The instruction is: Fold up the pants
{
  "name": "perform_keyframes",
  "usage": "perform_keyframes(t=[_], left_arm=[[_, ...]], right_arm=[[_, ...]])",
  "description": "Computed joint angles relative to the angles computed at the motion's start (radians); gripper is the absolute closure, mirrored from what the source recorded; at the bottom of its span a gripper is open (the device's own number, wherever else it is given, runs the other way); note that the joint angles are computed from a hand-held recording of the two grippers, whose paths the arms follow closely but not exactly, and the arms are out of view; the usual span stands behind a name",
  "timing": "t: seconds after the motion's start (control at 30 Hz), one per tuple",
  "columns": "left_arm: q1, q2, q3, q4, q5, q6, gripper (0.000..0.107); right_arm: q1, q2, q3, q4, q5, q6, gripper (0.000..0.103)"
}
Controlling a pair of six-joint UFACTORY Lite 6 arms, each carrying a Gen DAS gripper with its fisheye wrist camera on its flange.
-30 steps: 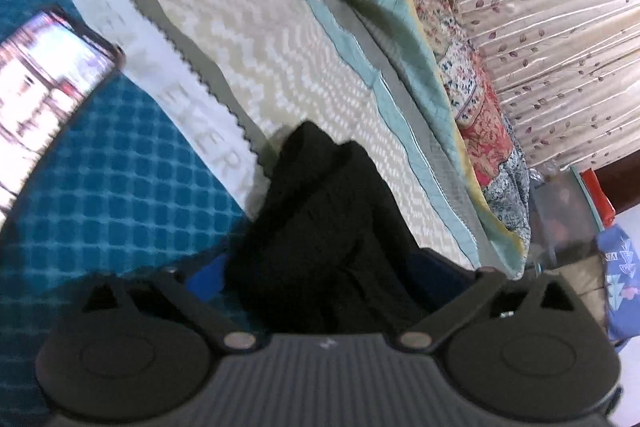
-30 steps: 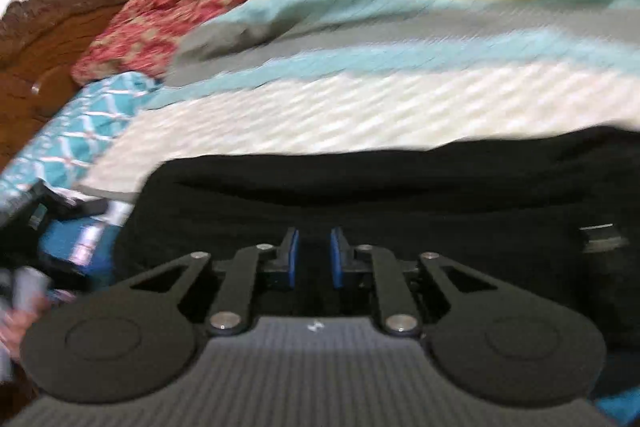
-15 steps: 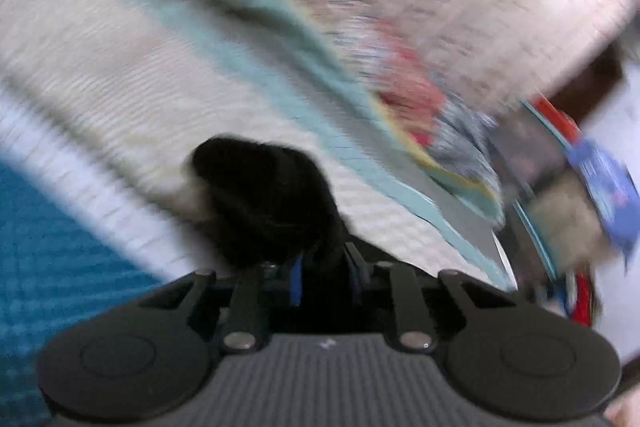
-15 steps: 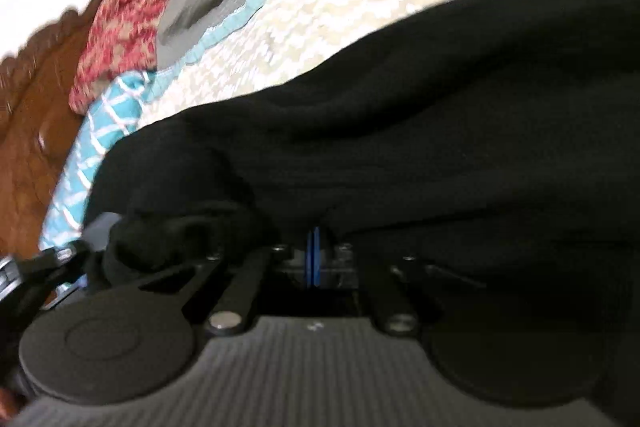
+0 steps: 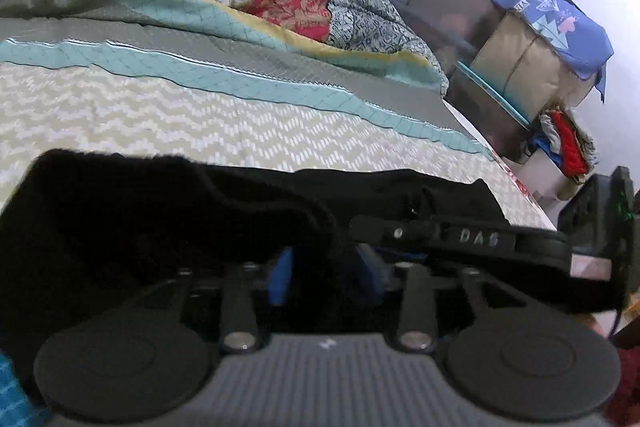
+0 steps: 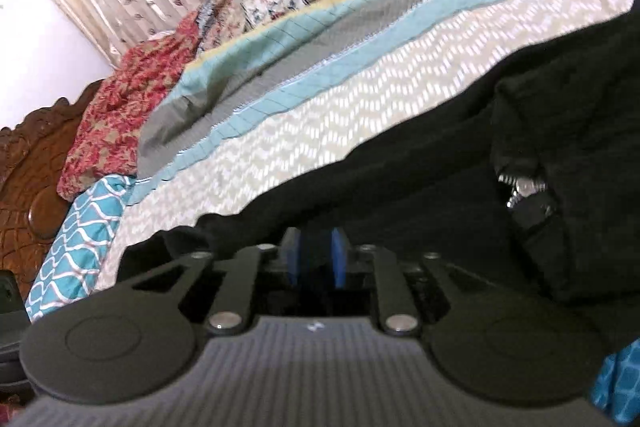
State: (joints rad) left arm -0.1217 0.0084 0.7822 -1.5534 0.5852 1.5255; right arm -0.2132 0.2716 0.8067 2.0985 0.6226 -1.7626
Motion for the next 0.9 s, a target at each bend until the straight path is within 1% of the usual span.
perform_keyframes(t=[0.07,0.1,0.13,0.17,0.2,0.23,0.27,0.3,0.37,0.5,0.53,0.57,0.6,0.63,0.67,0.7,0.77,0.83,0.87,0.9], left_arm=[[0.078,-0.094,-0.051,0.074,0.033,-0.035,0.051],[0.137,-0.148,-0.081,0.111,0.076,-0.037,0.051],[0.2,-0.196,-0.095,0.149,0.121,-0.042,0.05],[0.252,-0.243,-0.115,0.165,0.146,-0.029,0.048],[0.308,-0.293,-0.138,0.176,0.155,-0.013,0.042],[0.366,-0.34,-0.165,0.17,0.139,0.02,0.038],[0.405,-0.364,-0.183,0.154,0.109,0.048,0.027],[0.444,-0.364,-0.193,0.124,0.074,0.086,0.024],[0.473,-0.299,-0.168,0.095,0.012,0.12,0.024],[0.431,-0.117,-0.11,-0.04,-0.039,0.31,0.02],[0.398,-0.059,-0.084,-0.068,-0.074,0.329,0.022],[0.391,-0.012,-0.06,-0.054,-0.086,0.31,0.03],[0.383,0.043,-0.02,-0.016,-0.084,0.249,0.055],[0.408,0.068,-0.006,0.021,-0.046,0.202,0.07],[0.43,0.085,0.009,0.054,0.008,0.149,0.086],[0.466,0.08,0.007,0.075,0.075,0.113,0.089],[0.513,0.024,-0.01,0.072,0.206,0.076,0.089],[0.518,-0.048,-0.033,0.062,0.31,0.069,0.089],[0.502,-0.071,-0.031,0.068,0.341,0.05,0.089],[0.478,-0.089,-0.028,0.071,0.358,0.037,0.093]], right_arm=[[-0.01,-0.005,-0.017,-0.013,0.059,-0.008,0.062],[-0.048,-0.021,-0.045,-0.053,0.111,-0.01,0.06],[-0.044,-0.023,-0.051,-0.052,0.137,-0.026,0.055],[-0.079,-0.064,-0.092,-0.09,0.174,-0.04,0.048],[-0.078,-0.08,-0.1,-0.094,0.186,-0.061,0.043],[-0.058,-0.091,-0.102,-0.078,0.184,-0.095,0.033],[-0.028,-0.109,-0.11,-0.049,0.171,-0.14,0.027],[-0.033,-0.123,-0.117,-0.062,0.174,-0.167,0.026],[0.012,-0.132,-0.111,-0.031,0.127,-0.24,0.023],[0.117,-0.067,-0.04,0.108,-0.03,-0.376,0.023],[0.126,-0.042,-0.016,0.118,-0.048,-0.384,0.024],[0.13,-0.016,0.006,0.112,-0.057,-0.377,0.029],[0.131,0.004,0.026,0.08,-0.064,-0.345,0.04],[0.137,0.032,0.063,0.021,-0.08,-0.28,0.07],[0.148,0.066,0.109,-0.048,-0.107,-0.2,0.085],[0.159,0.069,0.116,-0.074,-0.126,-0.163,0.085],[0.162,0.056,0.094,-0.08,-0.108,-0.156,0.086],[0.126,0.038,0.054,-0.141,-0.02,-0.111,0.086],[0.103,0.039,0.041,-0.17,0.033,-0.08,0.085],[0.078,0.042,0.031,-0.205,0.089,-0.048,0.085]])
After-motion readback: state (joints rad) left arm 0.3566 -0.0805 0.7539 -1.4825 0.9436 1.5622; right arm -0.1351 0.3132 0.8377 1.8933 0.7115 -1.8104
